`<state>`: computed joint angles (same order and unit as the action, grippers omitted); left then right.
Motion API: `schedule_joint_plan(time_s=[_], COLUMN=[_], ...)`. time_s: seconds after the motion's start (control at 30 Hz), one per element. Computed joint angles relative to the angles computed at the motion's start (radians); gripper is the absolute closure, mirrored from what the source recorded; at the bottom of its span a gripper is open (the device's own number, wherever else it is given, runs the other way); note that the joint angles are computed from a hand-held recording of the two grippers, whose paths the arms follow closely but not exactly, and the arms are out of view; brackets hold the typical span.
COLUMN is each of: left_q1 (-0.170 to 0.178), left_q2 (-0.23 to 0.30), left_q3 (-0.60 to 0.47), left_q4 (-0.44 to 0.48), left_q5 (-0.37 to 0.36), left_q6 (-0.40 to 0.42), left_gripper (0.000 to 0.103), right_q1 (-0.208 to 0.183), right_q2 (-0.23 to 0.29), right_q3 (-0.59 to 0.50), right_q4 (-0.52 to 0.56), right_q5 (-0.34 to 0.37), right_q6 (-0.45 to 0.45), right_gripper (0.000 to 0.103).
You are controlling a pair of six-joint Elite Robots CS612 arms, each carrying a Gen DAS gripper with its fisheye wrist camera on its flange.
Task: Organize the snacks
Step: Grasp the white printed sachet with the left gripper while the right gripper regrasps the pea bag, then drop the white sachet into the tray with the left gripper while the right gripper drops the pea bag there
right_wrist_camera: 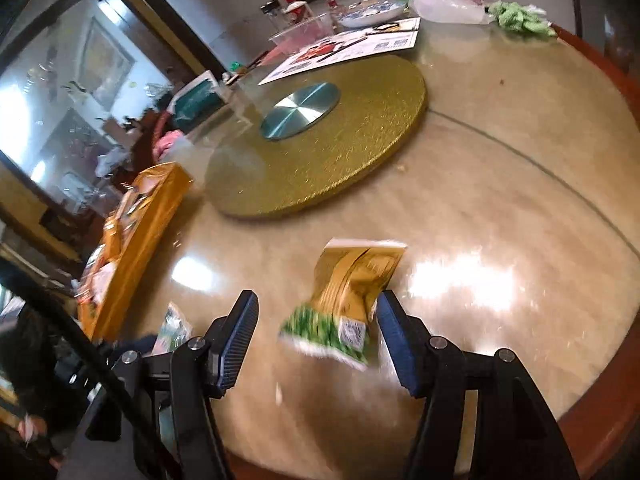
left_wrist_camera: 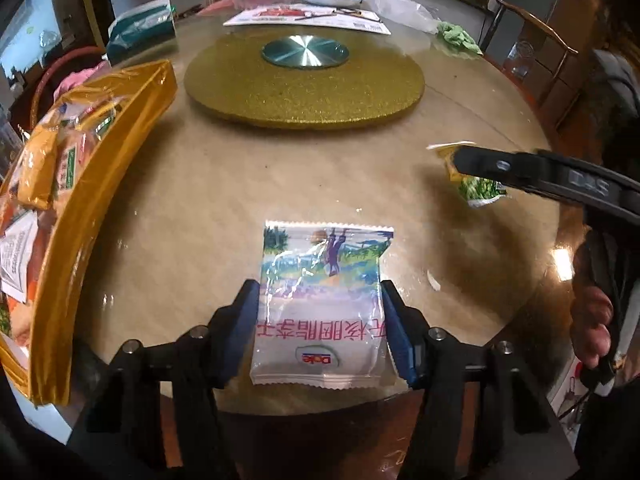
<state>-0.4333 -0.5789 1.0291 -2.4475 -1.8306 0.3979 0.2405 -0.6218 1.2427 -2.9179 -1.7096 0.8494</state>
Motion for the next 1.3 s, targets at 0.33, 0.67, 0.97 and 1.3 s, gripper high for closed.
schedule_joint_plan(time_s=[0.33, 0.67, 0.97, 1.3], left_q1=[0.005, 0.023, 0.067, 0.142], left_q2=[-0.005, -0.029, -0.054, -0.038], left_q3=[0.036, 0.076, 0.102, 0.021], left_q4=[-0.089, -0.118, -0.170, -0.261], left_q5=[0.032, -0.037, -0.077, -0.064], left_q6=[-0.005, -0.027, -0.134, -0.280], left_gripper=[0.041, 0.057, 0.061, 0.061], right_q1=[0.043, 0.046, 0.065, 0.069], right_q2=[0.012, 0.001, 0.035, 0.161], right_q3=[-0.051, 0.001, -0.089, -0.379], right_q4=[0.145, -0.004, -0.039, 0.054], right_q5=[-0.160, -0.067, 0.009, 0.170], right_q6=[-0.154, -0.159, -0.245, -0.369], right_gripper=[0.065, 0.076, 0.077, 0.077])
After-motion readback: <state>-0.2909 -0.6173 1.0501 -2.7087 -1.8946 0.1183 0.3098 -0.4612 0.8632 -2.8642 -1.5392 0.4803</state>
